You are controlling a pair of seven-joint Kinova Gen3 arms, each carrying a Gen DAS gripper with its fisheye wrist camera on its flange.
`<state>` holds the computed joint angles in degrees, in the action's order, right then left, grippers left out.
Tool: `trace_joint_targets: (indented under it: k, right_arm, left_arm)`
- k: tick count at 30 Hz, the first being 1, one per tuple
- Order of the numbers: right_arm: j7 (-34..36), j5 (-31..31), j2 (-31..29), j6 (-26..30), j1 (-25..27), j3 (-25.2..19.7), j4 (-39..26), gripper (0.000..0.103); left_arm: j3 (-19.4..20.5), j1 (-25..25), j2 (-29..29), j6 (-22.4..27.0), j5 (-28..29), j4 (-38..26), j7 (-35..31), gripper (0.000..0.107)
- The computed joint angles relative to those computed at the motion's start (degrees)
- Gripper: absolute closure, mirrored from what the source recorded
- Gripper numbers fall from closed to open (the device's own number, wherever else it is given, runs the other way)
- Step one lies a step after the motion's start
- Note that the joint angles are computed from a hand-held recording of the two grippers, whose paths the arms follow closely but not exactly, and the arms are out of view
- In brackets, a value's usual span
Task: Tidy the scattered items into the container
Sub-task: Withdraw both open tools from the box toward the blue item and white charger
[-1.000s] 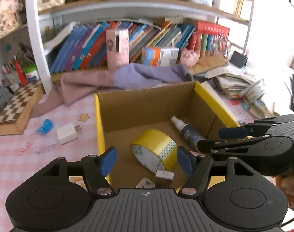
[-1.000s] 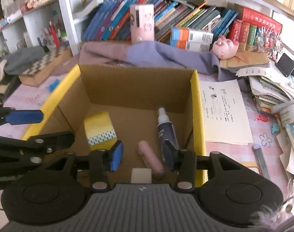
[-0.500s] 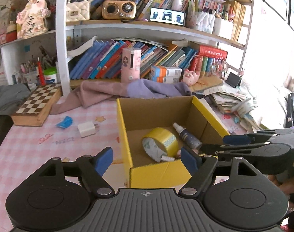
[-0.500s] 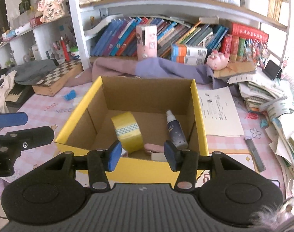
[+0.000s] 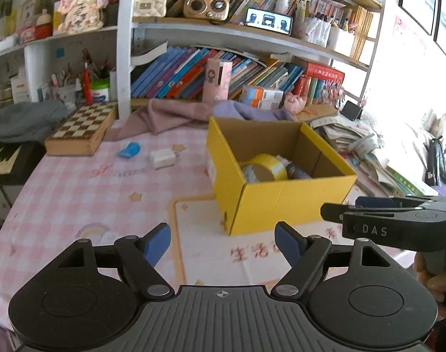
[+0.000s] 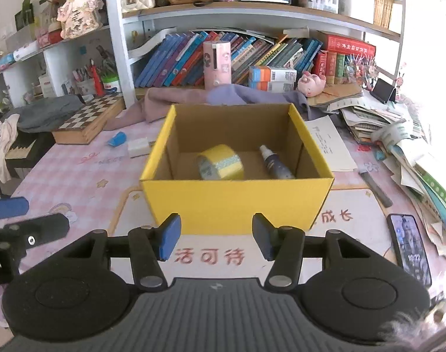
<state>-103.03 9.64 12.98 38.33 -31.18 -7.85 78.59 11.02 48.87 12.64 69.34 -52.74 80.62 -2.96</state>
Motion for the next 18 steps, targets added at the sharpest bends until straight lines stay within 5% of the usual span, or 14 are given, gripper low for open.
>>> trace_joint_targets:
  k: [11,18]
  right_arm:
    - [-11.03,10.74,-1.98,2.08,-10.22,-1.96,3.28,0.032]
    - [-13.28,13.14,-0.1,6.67,-14.84,-3.5,0.43,0.03]
  left_arm:
    - [5.21,-2.16,-8.17,3.87,1.67,10.13,6.01,0.015]
    - [8.92,-5.21,-12.68,5.12,4.54,14.8,7.01,0.012]
